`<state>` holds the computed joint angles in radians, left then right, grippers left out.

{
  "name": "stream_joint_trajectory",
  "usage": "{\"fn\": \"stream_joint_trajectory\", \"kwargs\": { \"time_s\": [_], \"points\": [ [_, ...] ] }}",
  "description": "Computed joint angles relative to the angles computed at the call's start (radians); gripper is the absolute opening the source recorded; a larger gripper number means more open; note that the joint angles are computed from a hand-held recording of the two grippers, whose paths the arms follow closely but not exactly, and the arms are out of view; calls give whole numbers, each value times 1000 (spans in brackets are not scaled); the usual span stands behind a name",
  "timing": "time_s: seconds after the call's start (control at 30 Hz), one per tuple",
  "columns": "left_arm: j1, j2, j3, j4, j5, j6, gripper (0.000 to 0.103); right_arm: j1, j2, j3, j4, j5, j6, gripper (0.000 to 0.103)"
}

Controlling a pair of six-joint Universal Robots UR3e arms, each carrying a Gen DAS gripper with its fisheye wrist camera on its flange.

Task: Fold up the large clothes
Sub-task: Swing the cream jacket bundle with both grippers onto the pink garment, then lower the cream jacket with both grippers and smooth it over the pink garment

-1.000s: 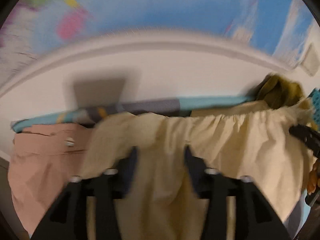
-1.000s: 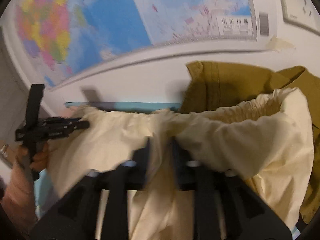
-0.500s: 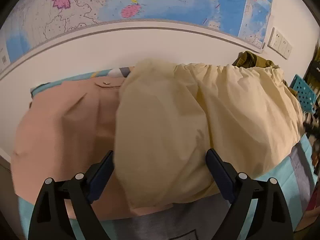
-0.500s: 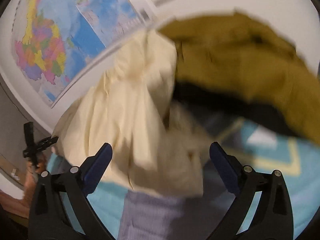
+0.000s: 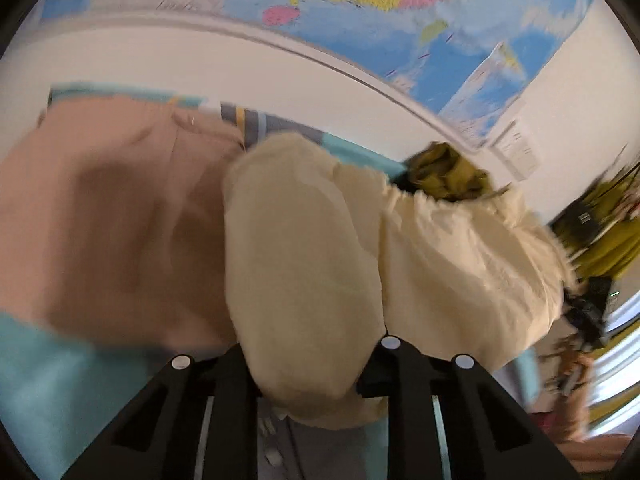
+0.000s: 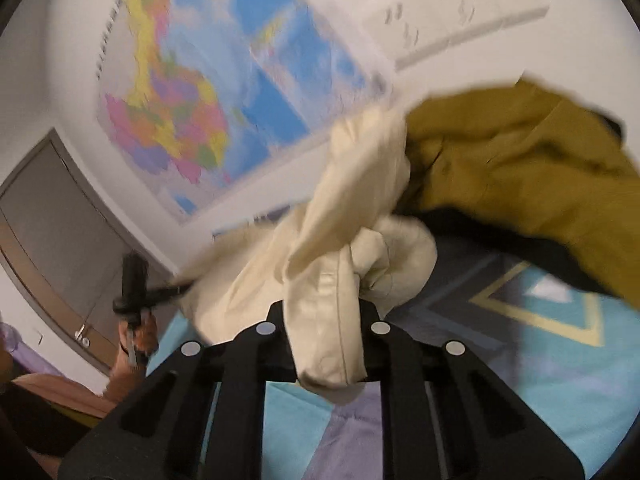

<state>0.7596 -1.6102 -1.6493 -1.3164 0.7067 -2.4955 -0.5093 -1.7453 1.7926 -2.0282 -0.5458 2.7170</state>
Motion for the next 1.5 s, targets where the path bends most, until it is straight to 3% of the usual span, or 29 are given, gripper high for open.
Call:
{"fn": "stream_joint_trajectory", "kwargs": {
  "time_s": [0.1, 0.17, 0.27, 0.33, 0.4, 0.43, 0.47, 0.6, 0.63, 0.73, 0.8, 0.83, 0.87, 0.9, 0.97, 1.03, 1.13, 1.2, 1.23, 1.27, 1.33, 1.37, 1.5],
  "points": [
    [57, 26, -97, -142, -24, 129, 20, -79, -34, 52, 114, -65, -62, 14],
    [45, 19, -188, -69, 10, 110, 22, -26, 40, 94, 25, -216, 4, 18],
    [54, 10, -238, -25, -1, 87, 30, -59, 85, 164, -32, -183, 51, 31],
    [39, 54, -268, 72, 36, 26, 47, -41, 52, 174, -98, -210, 94, 38],
    [-7, 131, -294, 190, 118, -16, 49, 9, 19, 160, -200, -304, 167, 55],
    [-38, 172, -312, 268, 169, -40, 58, 13, -14, 166, -239, -334, 193, 75],
    [-64, 201, -325, 343, 206, -58, 69, 16, -34, 165, -277, -341, 207, 80],
    [-117, 208, -290, 419, 202, -50, 76, 58, -41, 129, -353, -355, 197, 81],
    [-145, 184, -271, 445, 217, -64, 81, 126, 19, 76, -379, -402, 197, 83],
    [-262, 38, -172, 514, 327, -131, 82, 235, 184, -49, -383, -546, 182, 92],
    [-336, -72, -92, 521, 440, -184, 82, 281, 288, -111, -374, -638, 198, 91],
    [-371, -124, -51, 522, 496, -219, 80, 281, 349, -149, -347, -626, 205, 78],
    [-388, -150, -41, 542, 514, -233, 80, 250, 382, -164, -310, -538, 196, 55],
    [-398, -158, -44, 568, 520, -239, 78, 226, 388, -160, -299, -490, 194, 43],
    [-403, -163, -38, 591, 521, -245, 68, 188, 386, -185, -257, -406, 173, 10],
    [-397, -159, -42, 623, 513, -265, 64, 157, 370, -187, -296, -347, 199, 10],
    [-405, -207, -10, 642, 531, -298, 67, 196, 433, -247, -320, -410, 221, 10],
    [-420, -232, 6, 654, 552, -323, 71, 228, 494, -305, -271, -468, 235, 21],
    [-426, -239, 13, 660, 561, -333, 71, 237, 519, -330, -243, -499, 248, 33],
    [-431, -234, 13, 664, 572, -340, 71, 235, 513, -321, -252, -513, 266, 46],
    [-429, -198, -20, 687, 578, -338, 71, 210, 444, -241, -329, -506, 297, 55],
    [-423, -165, -58, 720, 574, -329, 71, 199, 400, -195, -362, -511, 306, 65],
    [-395, -72, -141, 756, 513, -307, 74, 173, 211, -42, -489, -503, 300, 67]
  ]
}}
